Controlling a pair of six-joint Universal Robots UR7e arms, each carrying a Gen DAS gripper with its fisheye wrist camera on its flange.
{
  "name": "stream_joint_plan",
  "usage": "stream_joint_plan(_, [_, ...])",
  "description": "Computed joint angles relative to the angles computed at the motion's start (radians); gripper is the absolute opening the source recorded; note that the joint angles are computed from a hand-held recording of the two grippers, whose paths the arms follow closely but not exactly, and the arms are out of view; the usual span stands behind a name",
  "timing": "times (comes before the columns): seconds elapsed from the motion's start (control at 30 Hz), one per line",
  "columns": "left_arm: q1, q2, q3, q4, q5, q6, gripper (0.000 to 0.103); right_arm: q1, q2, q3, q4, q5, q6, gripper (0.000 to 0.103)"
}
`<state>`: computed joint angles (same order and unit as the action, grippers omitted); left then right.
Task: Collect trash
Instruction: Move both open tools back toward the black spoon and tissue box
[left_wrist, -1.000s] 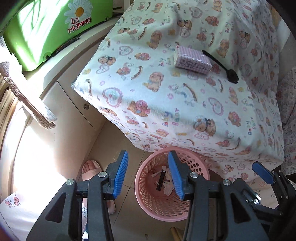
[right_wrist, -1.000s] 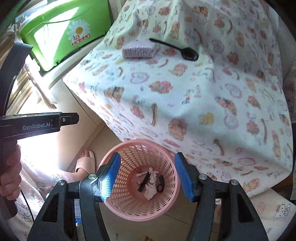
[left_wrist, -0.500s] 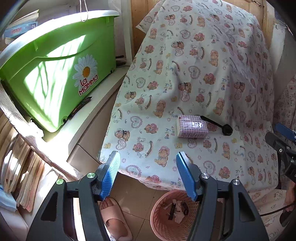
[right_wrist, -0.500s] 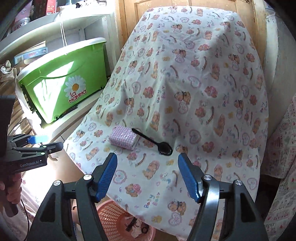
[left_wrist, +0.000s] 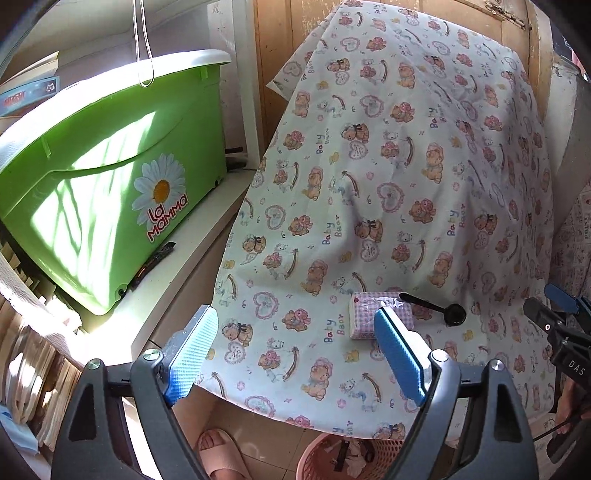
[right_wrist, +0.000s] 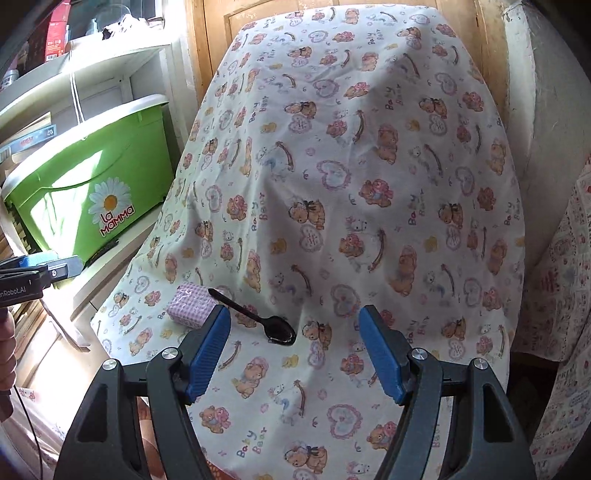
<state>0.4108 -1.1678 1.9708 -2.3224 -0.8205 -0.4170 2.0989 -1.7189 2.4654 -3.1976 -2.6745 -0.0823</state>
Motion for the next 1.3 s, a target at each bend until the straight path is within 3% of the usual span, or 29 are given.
stream_joint_plan(0.13, [0.023,0.030,0.011,-0.040,-0.010,0.004,0.088,-0.044,-0.006,0.026,-0.091,0.004,-0.076,0.074])
stream_joint_plan(0.23, [0.047,0.043,0.030,-0.051,-0.025,-0.022,0.088,-0.085,-0.021,0.045,-0.090,0.014,-0.089,0.074])
stream_joint_plan(0.37, [0.084,0.052,0.006,0.002,-0.101,-0.060,0.088,-0.114,-0.018,0.048,-0.096,0.033,-0.126,0.074])
stream_joint_plan(0.6, [0.082,0.061,-0.034,-0.005,-0.032,-0.026,0.088,-0.152,-0.005,0.038,-0.038,0.126,-0.097,0.074])
stream_joint_plan(0.8, [0.121,0.062,-0.068,0.010,-0.056,-0.051,0.088,-0.161,0.088,0.014,-0.047,0.196,-0.141,0.074])
stream_joint_plan(0.9, [0.131,0.058,-0.072,0.012,-0.059,-0.072,0.088,-0.165,0.180,-0.010,-0.093,0.174,-0.172,0.074])
stream_joint_plan(1.03, [0.137,0.051,-0.075,0.013,-0.086,-0.098,0.088,-0.188,0.275,-0.048,-0.133,0.137,-0.150,0.073])
stream_joint_plan(1.3, [0.127,0.059,-0.071,0.010,-0.073,-0.102,0.088,-0.196,0.437,-0.105,-0.253,-0.002,-0.221,0.048])
